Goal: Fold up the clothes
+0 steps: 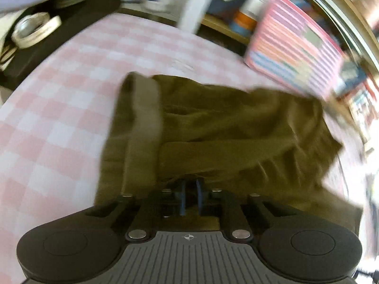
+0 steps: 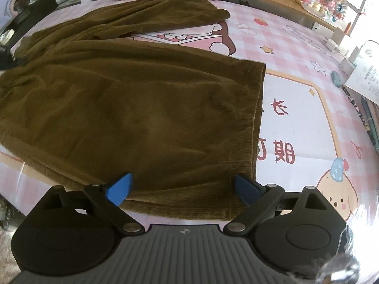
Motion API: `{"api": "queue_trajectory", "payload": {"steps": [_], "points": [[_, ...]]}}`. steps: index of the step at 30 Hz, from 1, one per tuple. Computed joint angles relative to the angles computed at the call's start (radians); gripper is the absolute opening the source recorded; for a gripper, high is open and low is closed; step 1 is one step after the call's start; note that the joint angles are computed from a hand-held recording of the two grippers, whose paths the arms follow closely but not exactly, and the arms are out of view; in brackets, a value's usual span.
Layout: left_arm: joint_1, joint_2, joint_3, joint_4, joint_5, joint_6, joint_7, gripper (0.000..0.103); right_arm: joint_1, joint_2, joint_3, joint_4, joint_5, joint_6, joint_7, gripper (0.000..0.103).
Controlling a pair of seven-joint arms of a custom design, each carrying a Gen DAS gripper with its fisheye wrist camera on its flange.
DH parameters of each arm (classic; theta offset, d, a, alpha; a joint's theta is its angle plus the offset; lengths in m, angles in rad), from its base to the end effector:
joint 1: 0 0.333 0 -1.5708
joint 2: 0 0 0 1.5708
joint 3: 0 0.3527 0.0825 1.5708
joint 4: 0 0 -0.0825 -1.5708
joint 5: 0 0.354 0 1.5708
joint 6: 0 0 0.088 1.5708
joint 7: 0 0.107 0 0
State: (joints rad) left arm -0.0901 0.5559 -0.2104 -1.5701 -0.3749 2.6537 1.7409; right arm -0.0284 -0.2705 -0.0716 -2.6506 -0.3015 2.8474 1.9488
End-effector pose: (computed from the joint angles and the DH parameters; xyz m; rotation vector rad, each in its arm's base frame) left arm 0.7077 -0.1740 0.4284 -1.9329 2.1874 -0.9471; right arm 0.4137 -0.0266 0.4381 -1.7591 2.1777 -0.5514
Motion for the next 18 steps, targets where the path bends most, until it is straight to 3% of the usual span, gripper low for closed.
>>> {"api": "queue_trajectory", "payload": {"steps": [6, 9, 11, 13, 14, 16, 18], "points": [[-0.036, 0.045, 0.032, 0.068, 0.061, 0.001, -0.027, 0.005, 0.018, 0.005, -0.024, 0.002, 0.037, 0.001, -0.065, 0.098], [-0.037, -0.01, 0.034, -0.003, 0.073, 0.034, -0.044, 0.007, 0.017, 0.006, -0.022, 0.002, 0.046, 0.001, -0.079, 0.098], [-0.01, -0.082, 0.008, -0.105, 0.036, 0.108, -0.016, 0.017, 0.015, 0.005, -0.02, -0.001, 0.047, 0.005, -0.082, 0.099], [0.021, -0.154, -0.006, -0.193, -0.01, 0.155, 0.004, 0.034, 0.014, 0.005, -0.019, -0.003, 0.049, 0.01, -0.086, 0.099], [0.029, -0.195, 0.0, -0.241, -0.024, 0.171, -0.001, 0.038, 0.015, 0.006, -0.02, -0.004, 0.051, 0.012, -0.089, 0.1], [0.023, -0.267, 0.035, -0.328, -0.023, 0.185, -0.051, 0.06, 0.017, 0.009, -0.022, -0.003, 0.056, 0.016, -0.099, 0.101], [0.033, -0.316, 0.043, -0.391, -0.054, 0.182, -0.097, 0.066, 0.022, 0.014, -0.026, 0.001, 0.065, 0.017, -0.114, 0.103]]}}
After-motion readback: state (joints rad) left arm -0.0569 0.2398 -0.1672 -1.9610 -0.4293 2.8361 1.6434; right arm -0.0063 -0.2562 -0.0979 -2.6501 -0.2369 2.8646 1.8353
